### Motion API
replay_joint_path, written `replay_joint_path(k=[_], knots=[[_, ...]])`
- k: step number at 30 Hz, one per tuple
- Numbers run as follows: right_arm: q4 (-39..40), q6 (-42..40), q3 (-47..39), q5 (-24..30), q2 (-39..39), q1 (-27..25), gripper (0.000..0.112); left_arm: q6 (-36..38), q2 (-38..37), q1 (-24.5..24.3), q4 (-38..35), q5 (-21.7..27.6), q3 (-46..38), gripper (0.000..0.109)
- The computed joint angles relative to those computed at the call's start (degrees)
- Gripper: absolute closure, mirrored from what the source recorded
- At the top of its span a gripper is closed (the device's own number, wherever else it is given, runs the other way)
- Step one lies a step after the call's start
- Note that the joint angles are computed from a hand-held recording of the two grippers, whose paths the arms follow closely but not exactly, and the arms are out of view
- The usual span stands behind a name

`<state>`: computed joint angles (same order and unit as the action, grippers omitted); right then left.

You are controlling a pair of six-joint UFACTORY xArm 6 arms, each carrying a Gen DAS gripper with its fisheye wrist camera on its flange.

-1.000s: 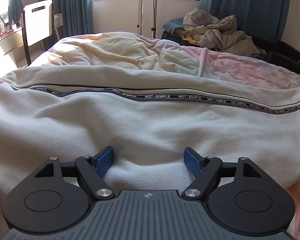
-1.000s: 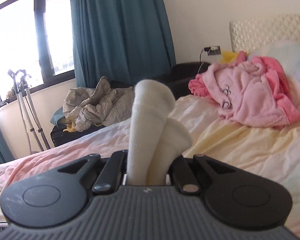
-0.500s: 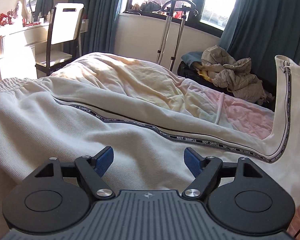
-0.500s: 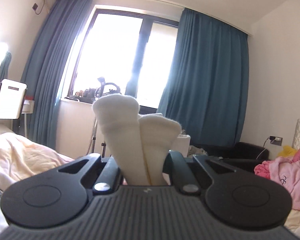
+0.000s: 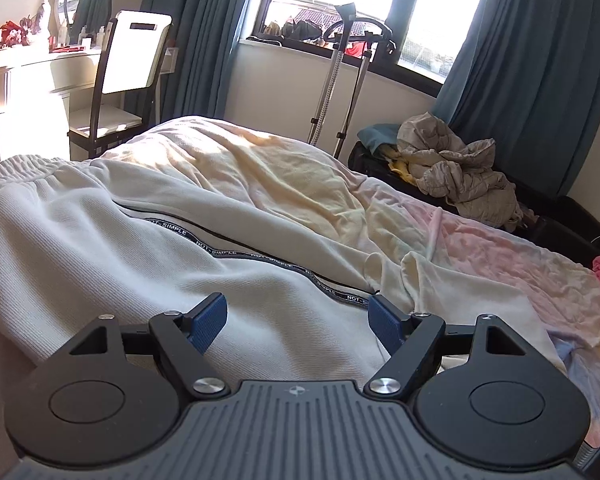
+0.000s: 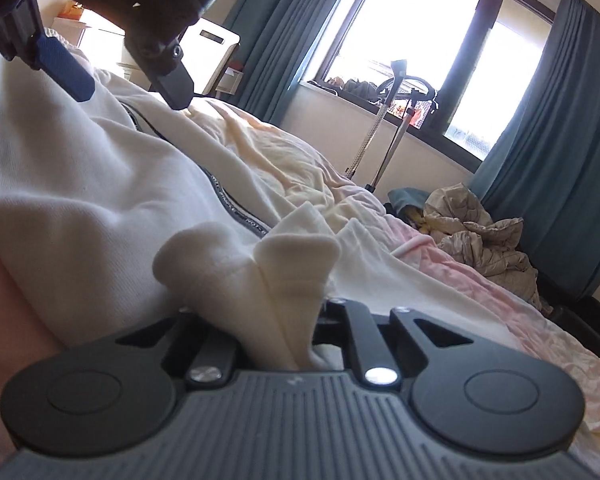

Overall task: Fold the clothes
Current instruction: 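Lay the held edge down with the right gripper while the left gripper grasps the fold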

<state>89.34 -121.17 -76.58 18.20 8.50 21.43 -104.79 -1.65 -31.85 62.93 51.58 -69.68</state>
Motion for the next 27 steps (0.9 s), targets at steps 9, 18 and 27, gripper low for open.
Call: replay_joint_path(k=[9,18,27], knots=[[-24.7,24.1,2.7,34.3,-8.4,-15.9,0.065,2.9,2.6,-1.5,0.0,1.0,-1.9,0.028],[-16.3,36.1,-2.0,23.3,-4.1,-21.5,0.058,11.8,9.6,-2.5,-6.6,4.7,-7.1,0.028],[-31.0,56.3,-14.2,22.5,10.1,-20.2,0.059,1.0,5.5,-4.6,1.2,2.8,-2.5,0.029]])
